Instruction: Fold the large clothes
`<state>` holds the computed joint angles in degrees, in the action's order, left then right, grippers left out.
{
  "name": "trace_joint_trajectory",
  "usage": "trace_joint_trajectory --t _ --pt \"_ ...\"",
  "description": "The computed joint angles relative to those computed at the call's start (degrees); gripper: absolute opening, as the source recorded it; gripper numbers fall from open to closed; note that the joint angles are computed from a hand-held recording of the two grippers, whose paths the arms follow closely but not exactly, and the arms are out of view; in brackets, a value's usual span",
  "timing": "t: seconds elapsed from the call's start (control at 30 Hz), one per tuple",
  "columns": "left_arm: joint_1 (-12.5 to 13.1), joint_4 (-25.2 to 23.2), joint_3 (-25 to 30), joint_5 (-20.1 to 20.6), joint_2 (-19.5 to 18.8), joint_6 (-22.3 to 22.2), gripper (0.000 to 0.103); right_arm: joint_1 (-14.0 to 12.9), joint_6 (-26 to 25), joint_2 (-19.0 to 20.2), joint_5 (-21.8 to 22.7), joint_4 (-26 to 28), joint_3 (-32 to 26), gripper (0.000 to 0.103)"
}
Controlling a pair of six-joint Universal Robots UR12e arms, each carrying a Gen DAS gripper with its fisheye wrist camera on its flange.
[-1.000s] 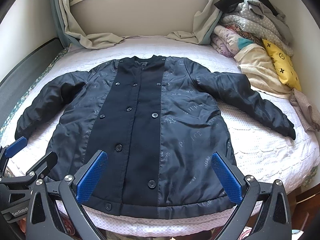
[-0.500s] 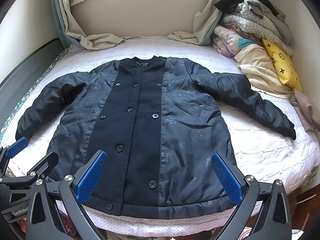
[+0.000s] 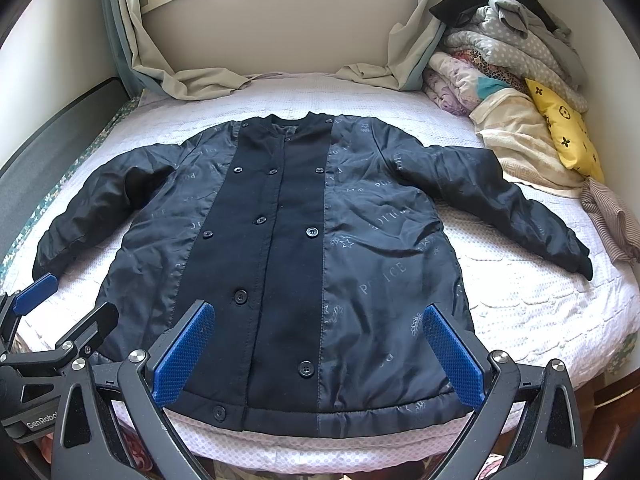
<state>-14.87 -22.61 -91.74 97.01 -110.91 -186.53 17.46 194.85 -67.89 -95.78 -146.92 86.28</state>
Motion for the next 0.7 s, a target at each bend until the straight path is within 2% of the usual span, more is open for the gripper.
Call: trace_joint_trajectory --t 0.7 --pt "0.2 -0.1 0.0 0.6 0.0 -0.3 0.102 -0.2 -0.3 -0.2 0.4 -0.6 0.5 0.103"
